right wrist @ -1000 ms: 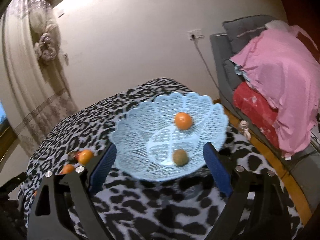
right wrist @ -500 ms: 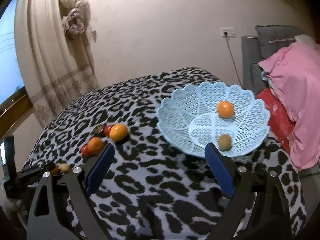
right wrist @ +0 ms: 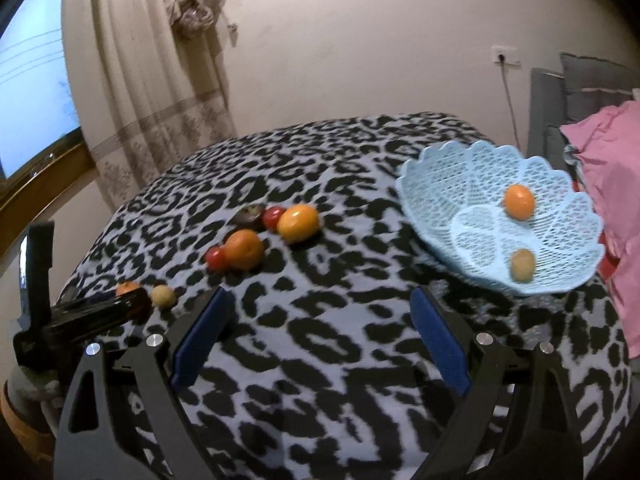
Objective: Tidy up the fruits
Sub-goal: 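Grasp a tangerine with the left gripper while the right grasps a dark brown fruit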
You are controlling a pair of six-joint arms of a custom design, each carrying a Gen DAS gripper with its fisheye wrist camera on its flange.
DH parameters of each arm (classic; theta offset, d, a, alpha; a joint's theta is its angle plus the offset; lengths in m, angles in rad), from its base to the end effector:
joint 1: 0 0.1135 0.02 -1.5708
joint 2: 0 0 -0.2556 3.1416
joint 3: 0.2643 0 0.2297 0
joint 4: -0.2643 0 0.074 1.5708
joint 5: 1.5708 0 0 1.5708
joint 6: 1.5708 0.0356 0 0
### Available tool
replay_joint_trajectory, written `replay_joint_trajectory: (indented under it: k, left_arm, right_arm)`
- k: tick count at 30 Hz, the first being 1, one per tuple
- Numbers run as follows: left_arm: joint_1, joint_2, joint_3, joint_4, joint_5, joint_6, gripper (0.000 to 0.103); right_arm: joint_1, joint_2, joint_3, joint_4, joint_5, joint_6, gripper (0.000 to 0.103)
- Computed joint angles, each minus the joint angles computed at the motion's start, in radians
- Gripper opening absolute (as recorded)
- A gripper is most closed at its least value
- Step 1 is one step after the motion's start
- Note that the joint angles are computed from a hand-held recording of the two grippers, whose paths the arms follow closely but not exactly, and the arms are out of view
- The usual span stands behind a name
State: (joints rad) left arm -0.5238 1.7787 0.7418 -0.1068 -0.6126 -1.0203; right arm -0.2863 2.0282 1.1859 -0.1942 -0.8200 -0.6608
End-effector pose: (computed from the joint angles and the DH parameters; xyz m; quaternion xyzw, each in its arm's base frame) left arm 0.2527 -0.1223 0.1094 -0.2909 0.8875 0.0702 0.3503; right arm 0.3674 -0.0810 0.1327 -0.2681 0.8495 0.2317 0.3908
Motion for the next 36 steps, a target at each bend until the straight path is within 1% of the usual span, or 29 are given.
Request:
replay_joint_trajectory:
  k: [2, 5, 12, 20, 23, 26, 29, 31, 32, 36]
  left_arm:
    - [0.001, -0.011, -0.019, 0.038, 0.013, 0.019, 0.045]
    - [0.000, -0.028, -0.047, 0.084, 0.024, 0.034, 0.040]
    - [0.003, -0.063, -0.083, 0.104, 0.015, 0.001, 0.039]
    - [-0.001, -0.103, -0.091, 0.070, -0.014, -0.029, 0.039]
    - [-0.008, -0.119, -0.087, 0.043, -0.035, -0.037, 0.039]
    - [-0.010, -0.136, -0.087, 0.023, -0.048, -0.043, 0.039]
    - [-0.009, -0.149, -0.091, 0.012, -0.055, -0.050, 0.039]
    - [-0.010, -0.155, -0.091, 0.003, -0.058, -0.055, 0.039]
    - [-0.010, -0.158, -0.091, 0.001, -0.059, -0.056, 0.039]
    - [-0.011, -0.161, -0.089, -0.005, -0.060, -0.055, 0.039]
  right_arm:
    - [0.015, 0.001, 0.000, -0.028, 0.001, -0.021, 0.093]
    - [0.035, -0.005, -0.010, -0.043, 0.005, -0.043, 0.093]
    - [0.093, -0.018, -0.030, -0.088, 0.020, -0.100, 0.093]
    - [0.177, 0.001, -0.019, -0.119, 0.062, -0.114, 0.093]
    - [0.204, 0.003, -0.023, -0.113, 0.075, -0.113, 0.093]
    - [0.232, 0.003, -0.043, -0.070, 0.100, -0.105, 0.093]
    - [0.250, 0.014, -0.042, -0.054, 0.131, -0.099, 0.086]
    - [0.258, 0.024, -0.036, -0.055, 0.147, -0.102, 0.077]
    - [0.262, 0.029, -0.034, -0.056, 0.155, -0.106, 0.075]
    - [0.283, 0.057, -0.018, -0.056, 0.202, -0.112, 0.059]
